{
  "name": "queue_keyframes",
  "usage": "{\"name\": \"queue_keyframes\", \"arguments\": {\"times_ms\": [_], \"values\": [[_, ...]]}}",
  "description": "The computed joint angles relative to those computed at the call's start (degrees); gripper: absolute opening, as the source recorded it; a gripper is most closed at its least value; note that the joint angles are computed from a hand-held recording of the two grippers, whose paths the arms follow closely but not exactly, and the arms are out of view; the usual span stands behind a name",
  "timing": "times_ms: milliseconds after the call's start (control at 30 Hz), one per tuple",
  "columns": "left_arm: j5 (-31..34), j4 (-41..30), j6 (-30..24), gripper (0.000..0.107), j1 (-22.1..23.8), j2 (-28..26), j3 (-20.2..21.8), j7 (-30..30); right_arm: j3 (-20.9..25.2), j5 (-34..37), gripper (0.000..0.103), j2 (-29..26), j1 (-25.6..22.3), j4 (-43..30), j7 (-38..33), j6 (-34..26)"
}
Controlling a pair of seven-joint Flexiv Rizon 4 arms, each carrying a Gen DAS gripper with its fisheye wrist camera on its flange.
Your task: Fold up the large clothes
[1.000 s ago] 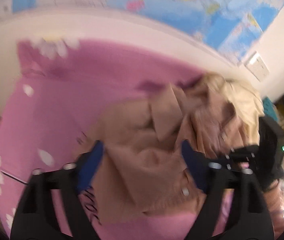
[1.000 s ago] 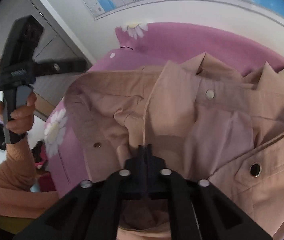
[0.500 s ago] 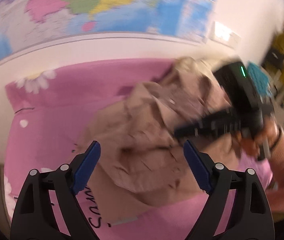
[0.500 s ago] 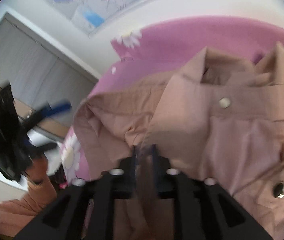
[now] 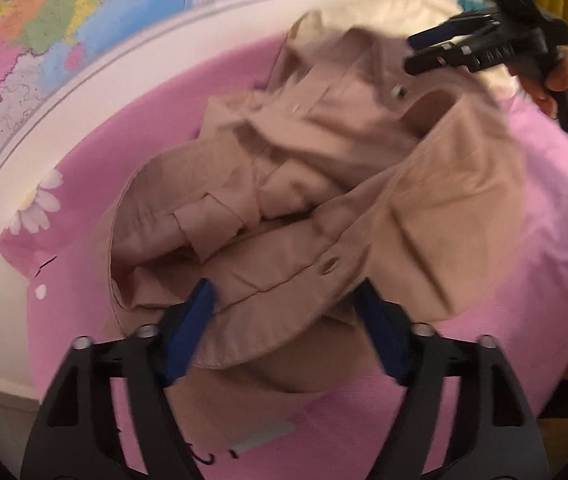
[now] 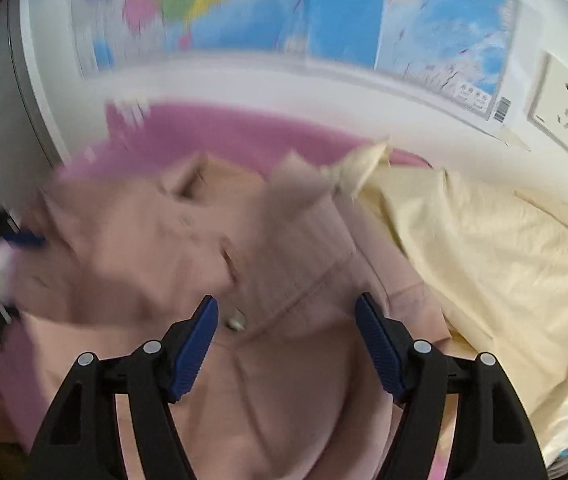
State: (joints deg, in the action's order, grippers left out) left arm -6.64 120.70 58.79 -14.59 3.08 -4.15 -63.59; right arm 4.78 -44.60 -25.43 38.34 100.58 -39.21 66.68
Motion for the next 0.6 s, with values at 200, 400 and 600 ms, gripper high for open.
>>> {"name": "queue_keyframes", "arguments": {"times_ms": [200, 400, 600], "values": [[-0.9, -2.4, -0.1, 0.006, 1.1, -1.3, 0.4, -3.1, -0.1, -1.4, 0.004, 0.3, -1.0, 1.5, -0.2, 0.2], [-6.0, -3.4, 1.6, 0.005, 1.3, 0.6, 1.1, -4.8, -7.7, -9.3, 0.002, 7.7, -1.8, 10.1, 16.2, 20.7], [-4.2, -9.9, -2.3, 0.006, 3.1, -4.1, 0.6, -9.2, -15.6, -15.9, 0.002, 8.3, 0.4, 11.9, 26.9, 29.1]]}}
